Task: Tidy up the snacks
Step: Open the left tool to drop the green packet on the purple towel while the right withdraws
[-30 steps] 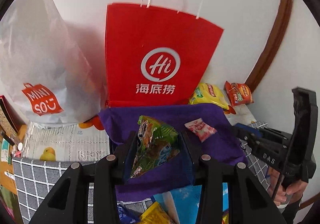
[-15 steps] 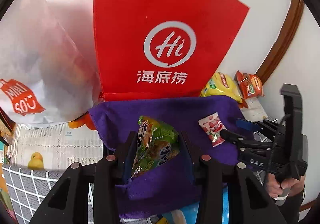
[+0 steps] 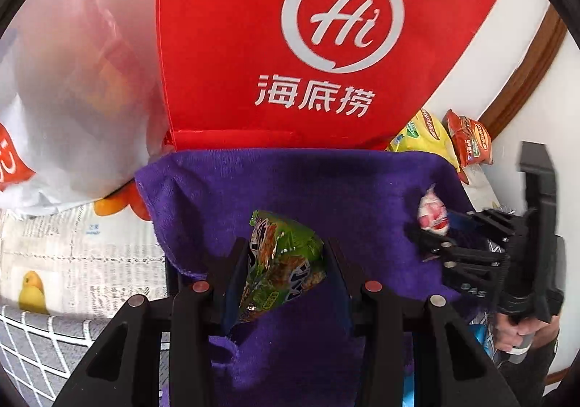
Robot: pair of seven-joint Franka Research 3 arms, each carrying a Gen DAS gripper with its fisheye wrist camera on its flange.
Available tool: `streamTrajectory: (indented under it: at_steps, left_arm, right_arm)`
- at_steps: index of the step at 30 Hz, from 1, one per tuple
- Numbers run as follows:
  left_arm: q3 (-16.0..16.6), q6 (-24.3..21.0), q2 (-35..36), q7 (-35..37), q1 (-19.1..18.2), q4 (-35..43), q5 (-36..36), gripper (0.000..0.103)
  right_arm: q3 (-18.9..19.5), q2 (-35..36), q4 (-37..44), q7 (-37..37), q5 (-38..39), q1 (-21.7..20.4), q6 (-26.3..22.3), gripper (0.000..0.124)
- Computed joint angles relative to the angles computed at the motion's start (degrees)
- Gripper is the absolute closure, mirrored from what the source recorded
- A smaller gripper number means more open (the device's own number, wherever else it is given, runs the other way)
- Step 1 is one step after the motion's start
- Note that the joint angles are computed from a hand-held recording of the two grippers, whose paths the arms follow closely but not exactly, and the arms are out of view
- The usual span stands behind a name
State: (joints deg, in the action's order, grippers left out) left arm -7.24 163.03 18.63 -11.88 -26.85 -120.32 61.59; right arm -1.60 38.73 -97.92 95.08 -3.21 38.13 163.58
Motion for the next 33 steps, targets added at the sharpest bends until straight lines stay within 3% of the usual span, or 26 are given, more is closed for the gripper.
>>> streamTrajectory:
  at_steps: [3, 6, 11, 17, 19, 21, 24, 30, 33]
  left_arm:
    - [0.7, 0.9, 1.0, -1.9, -0.4, 0.6, 2.0, 0.063]
    - [0.9, 1.9, 2.1, -2.5, -0.3, 1.3, 1.9, 0.063]
    - [0.4, 1.5, 3.9, 1.8, -0.2, 2.4, -2.3, 0.063]
    - [0.3, 1.6, 4.1, 5.6, -0.3, 2.6, -6.5, 0.061]
    - [0.0, 1.8, 4.2, 7.5, -0.1, 2.5, -8.5, 0.057]
    - [-0.6, 1.4, 4.1, 10.5, 0.3, 2.6, -11.3, 0.036]
    - [-0.1, -1.5, 3.3, 12.4, -1.5, 3.1, -11.5, 0.033]
    - [-1.2, -7.0, 0.2, 12.4, -3.2, 3.6, -10.5, 0.028]
    - [-1.7, -8.1, -3.1, 8.8, -3.7, 1.7, -7.4, 0.026]
  right_arm:
    - [-1.8, -1.6, -2.0, 1.1, -1.1, 0.9, 1.3, 0.078]
    - [-0.8, -1.9, -2.0, 0.2, -0.6, -0.9, -0.5, 0.078]
    - [0.8, 0.3, 1.1, -0.7, 0.3, -2.5, -3.6, 0.077]
    - [1.2, 0.2, 0.9, -1.5, 0.2, -2.2, -3.2, 0.074]
    - [1.4, -0.2, 0.7, -1.5, 0.6, -2.3, -3.8, 0.067]
    - [1.7, -1.2, -0.4, -1.6, 0.9, -2.4, -2.7, 0.061]
    - [1.9, -3.1, -2.1, -1.2, 1.6, -2.1, -0.4, 0.043]
    - [3.4, -8.4, -7.6, -0.8, 4.5, -3.0, 3.9, 0.042]
    - [-0.2, -10.3, -10.0, 2.9, 2.7, 0.6, 5.6, 0.042]
